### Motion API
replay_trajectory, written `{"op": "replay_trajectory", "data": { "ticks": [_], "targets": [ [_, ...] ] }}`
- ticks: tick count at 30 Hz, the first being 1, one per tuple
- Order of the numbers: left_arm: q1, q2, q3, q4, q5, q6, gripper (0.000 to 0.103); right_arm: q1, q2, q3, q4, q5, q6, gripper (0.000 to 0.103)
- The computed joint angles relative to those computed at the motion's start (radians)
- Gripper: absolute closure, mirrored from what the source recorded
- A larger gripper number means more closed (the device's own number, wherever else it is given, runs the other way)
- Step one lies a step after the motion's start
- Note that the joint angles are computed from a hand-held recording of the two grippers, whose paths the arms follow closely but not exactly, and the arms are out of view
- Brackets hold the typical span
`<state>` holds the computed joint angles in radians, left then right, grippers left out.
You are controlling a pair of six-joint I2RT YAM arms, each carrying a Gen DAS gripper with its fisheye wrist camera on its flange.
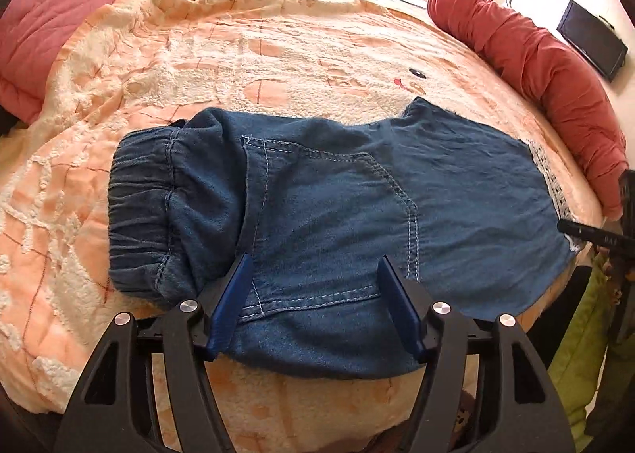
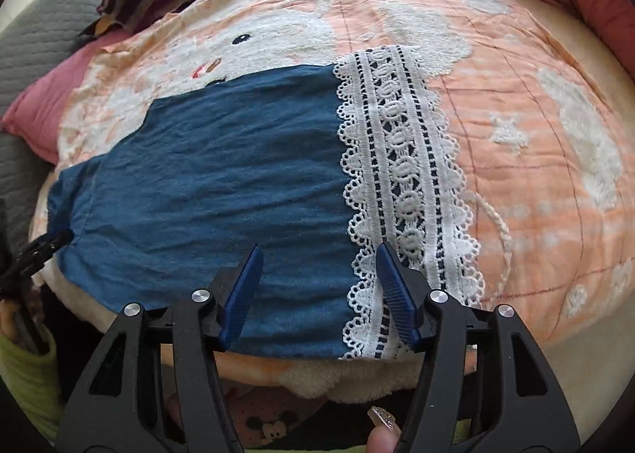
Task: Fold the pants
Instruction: 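Open both grippers and lift them away from the pants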
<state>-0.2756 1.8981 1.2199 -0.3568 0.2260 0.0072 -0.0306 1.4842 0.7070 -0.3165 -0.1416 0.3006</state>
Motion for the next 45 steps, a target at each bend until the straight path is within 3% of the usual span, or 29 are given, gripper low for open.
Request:
{"op": "replay_trajectory", "data": {
  "ticks": [4,5,15,18,19,20,25,35,42,45],
  "targets": [
    [-0.003,-0.030,-0.032,0.029,-0.002,-0.004,0.038,0.015,-0.020,-0.014,0.012,0.011,0.021,0.047],
    [-0.005,-0.045,-0.040,0.032,0.002,-0.008,0.036,0.013,-0.043,-0.024,0.015,0.003,0.032,0.043],
    [-0.080,-0.189,-0.067,0.021,-0.011,-0.016,0.022,-0.015,-0.310,-0.098,-0.027,0.025,0.026,0.030],
    [-0.115,-0.209,-0.046,0.010,-0.025,-0.023,0.021,-0.036,-0.371,-0.111,-0.046,0.029,0.021,0.025],
    [-0.127,-0.211,-0.034,0.004,-0.030,-0.024,0.009,-0.045,-0.395,-0.116,-0.053,0.032,0.017,0.023],
    [-0.143,-0.210,-0.019,-0.003,-0.043,-0.027,0.005,-0.054,-0.419,-0.123,-0.060,0.037,0.014,0.021],
    [-0.216,-0.176,0.068,-0.034,-0.066,-0.023,0.005,-0.103,-0.509,-0.150,-0.089,0.037,0.004,0.019],
    [-0.355,0.012,0.362,-0.135,-0.095,-0.009,0.005,-0.195,-0.599,-0.187,-0.095,-0.014,-0.001,0.016],
    [-0.443,0.236,0.686,-0.262,-0.132,0.036,0.005,-0.210,-0.567,-0.207,-0.052,-0.055,0.017,0.015],
    [-0.468,0.380,0.895,-0.351,-0.131,0.051,0.005,-0.183,-0.520,-0.216,-0.014,-0.050,0.031,0.015]
  ]
}}
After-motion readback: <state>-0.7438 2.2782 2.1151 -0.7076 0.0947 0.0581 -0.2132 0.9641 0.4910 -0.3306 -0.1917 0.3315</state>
